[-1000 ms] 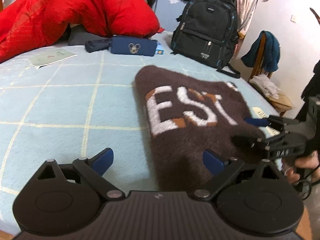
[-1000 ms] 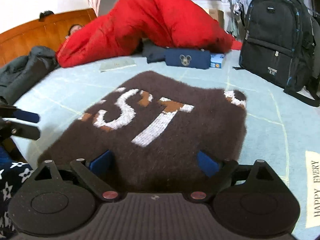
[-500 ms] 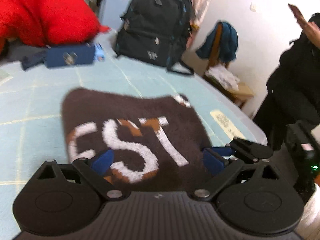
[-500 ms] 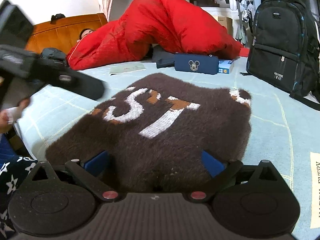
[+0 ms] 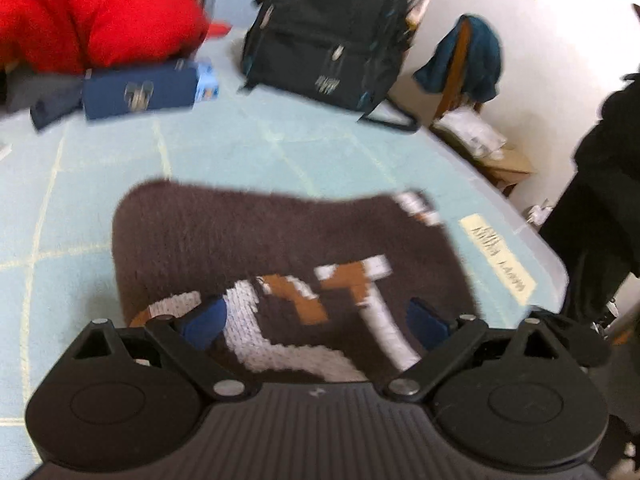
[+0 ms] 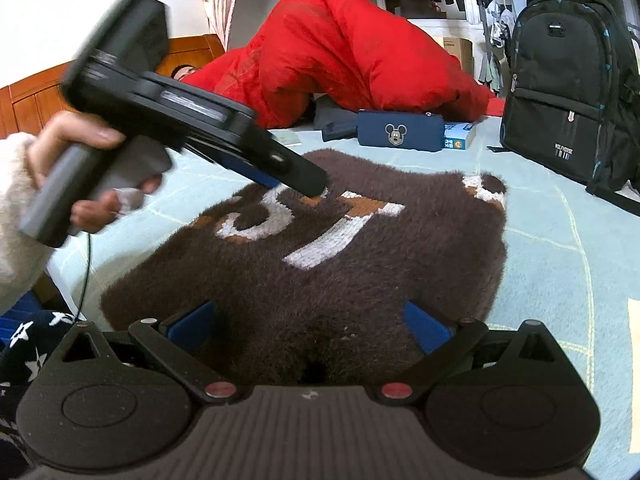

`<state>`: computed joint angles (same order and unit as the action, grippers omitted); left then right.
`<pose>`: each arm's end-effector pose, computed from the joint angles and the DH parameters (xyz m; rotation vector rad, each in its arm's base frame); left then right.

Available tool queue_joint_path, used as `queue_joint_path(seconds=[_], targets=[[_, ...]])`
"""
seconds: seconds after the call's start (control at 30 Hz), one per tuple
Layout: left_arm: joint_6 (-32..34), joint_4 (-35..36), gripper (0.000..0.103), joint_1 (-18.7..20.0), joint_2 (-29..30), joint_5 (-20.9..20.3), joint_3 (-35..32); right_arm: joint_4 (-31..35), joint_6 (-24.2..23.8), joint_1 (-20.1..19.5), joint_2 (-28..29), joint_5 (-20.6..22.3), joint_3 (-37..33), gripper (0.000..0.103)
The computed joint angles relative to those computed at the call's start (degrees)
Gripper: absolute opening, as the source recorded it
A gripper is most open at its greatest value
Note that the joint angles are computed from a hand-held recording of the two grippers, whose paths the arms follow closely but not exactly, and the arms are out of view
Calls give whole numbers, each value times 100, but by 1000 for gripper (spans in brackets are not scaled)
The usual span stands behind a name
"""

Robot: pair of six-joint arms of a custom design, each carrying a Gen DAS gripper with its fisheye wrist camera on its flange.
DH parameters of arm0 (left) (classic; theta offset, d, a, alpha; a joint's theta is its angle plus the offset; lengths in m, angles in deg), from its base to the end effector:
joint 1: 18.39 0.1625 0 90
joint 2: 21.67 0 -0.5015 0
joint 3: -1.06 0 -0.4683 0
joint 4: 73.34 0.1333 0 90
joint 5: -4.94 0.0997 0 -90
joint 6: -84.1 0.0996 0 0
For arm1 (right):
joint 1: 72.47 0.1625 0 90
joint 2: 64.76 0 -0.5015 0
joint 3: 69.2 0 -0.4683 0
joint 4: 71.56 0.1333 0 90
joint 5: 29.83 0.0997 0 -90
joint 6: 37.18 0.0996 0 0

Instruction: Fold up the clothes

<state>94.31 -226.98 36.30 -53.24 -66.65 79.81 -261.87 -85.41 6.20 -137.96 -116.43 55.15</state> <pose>-0.3672 -0.8035 0.0192 1.0405 2.6526 -0.5025 0.0227 -0.5952 0.2883 0.8445 -2.4214 1.0558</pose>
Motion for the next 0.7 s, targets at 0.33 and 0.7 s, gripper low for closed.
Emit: queue_joint_path(seconds=[0.33, 0.7], targets=[[122, 840, 96, -165, 140, -699, -555, 186, 596, 79, -157, -67, 12, 103], [-66, 2221, 96, -308, 1078, -1259, -1879, 122, 752, 41, -133, -20, 23, 103]])
